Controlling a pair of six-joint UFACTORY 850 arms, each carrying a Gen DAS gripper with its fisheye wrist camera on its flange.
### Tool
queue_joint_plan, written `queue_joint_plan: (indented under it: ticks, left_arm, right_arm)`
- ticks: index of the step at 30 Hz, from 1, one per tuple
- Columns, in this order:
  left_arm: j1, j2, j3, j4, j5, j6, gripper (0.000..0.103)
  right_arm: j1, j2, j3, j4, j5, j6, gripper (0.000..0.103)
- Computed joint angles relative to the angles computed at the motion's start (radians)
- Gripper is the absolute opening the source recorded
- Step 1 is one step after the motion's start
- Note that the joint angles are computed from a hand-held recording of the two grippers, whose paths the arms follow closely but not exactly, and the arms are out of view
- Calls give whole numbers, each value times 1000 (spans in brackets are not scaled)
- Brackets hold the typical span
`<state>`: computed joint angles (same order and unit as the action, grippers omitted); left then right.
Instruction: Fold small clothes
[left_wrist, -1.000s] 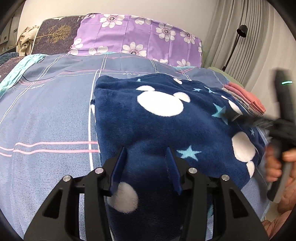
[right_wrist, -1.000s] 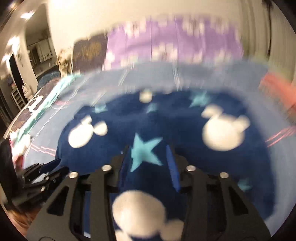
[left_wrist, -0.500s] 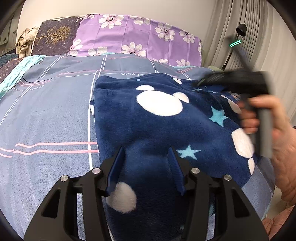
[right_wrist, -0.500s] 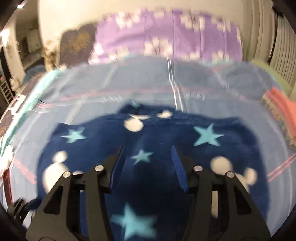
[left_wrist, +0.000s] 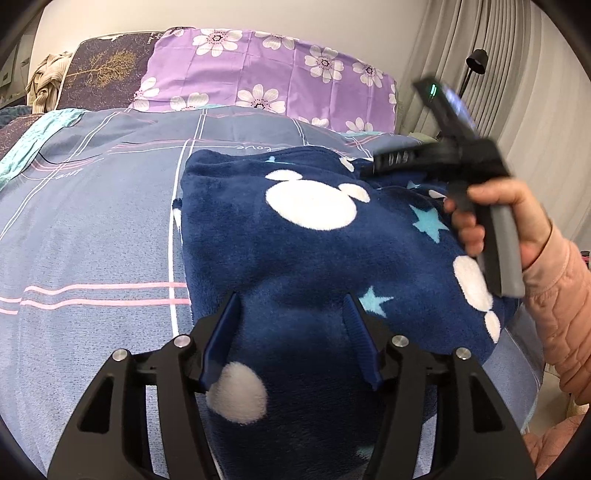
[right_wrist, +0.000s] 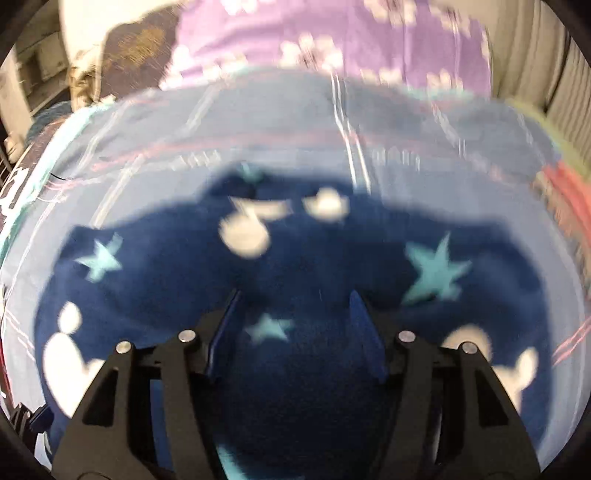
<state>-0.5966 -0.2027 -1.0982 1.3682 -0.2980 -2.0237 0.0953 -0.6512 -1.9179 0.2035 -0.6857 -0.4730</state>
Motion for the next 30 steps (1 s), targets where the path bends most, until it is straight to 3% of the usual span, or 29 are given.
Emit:
queue_joint_plan:
  ticks: [2, 6, 8, 11, 14, 17, 21, 25, 27, 28, 30]
  left_arm:
    - [-1, 1, 1, -1, -3, 3, 59]
    - [3, 4, 7, 21, 6, -21, 59]
    - [5, 4, 8, 24, 10, -26, 60]
    - [5, 4, 8, 29, 13, -30, 61]
    - [5, 4, 9, 41, 8, -41, 61]
    - [7, 3, 9, 46, 12, -47, 61]
    - [6, 2, 8, 44, 9, -46, 62]
    - [7, 1, 7, 53, 13, -52, 64]
    - [4, -1, 5, 60, 13, -53, 68]
    - [0, -4, 0, 35, 5, -23, 69]
    - [-1, -6, -4, 14, -4, 4, 70]
  right_arm:
    - [11, -9, -22, -24, 18, 13, 69]
    - [9, -222, -274, -97, -216, 155, 74]
    - [2, -215, -267, -62, -203, 141, 74]
    - [4, -142, -165, -72, -128, 91, 74]
    - [-33, -56, -76, 47, -93, 10, 74]
    - [-63, 85, 92, 158, -41, -170, 74]
    - [-98, 296, 356, 329, -38, -456, 75]
    - [-117, 398, 589, 295, 58, -368, 77]
    - [-113, 440, 661, 385, 166, -441, 78]
    - [-111, 445, 665, 390, 174, -452, 78]
    - [-122, 425, 615, 372, 103, -388, 77]
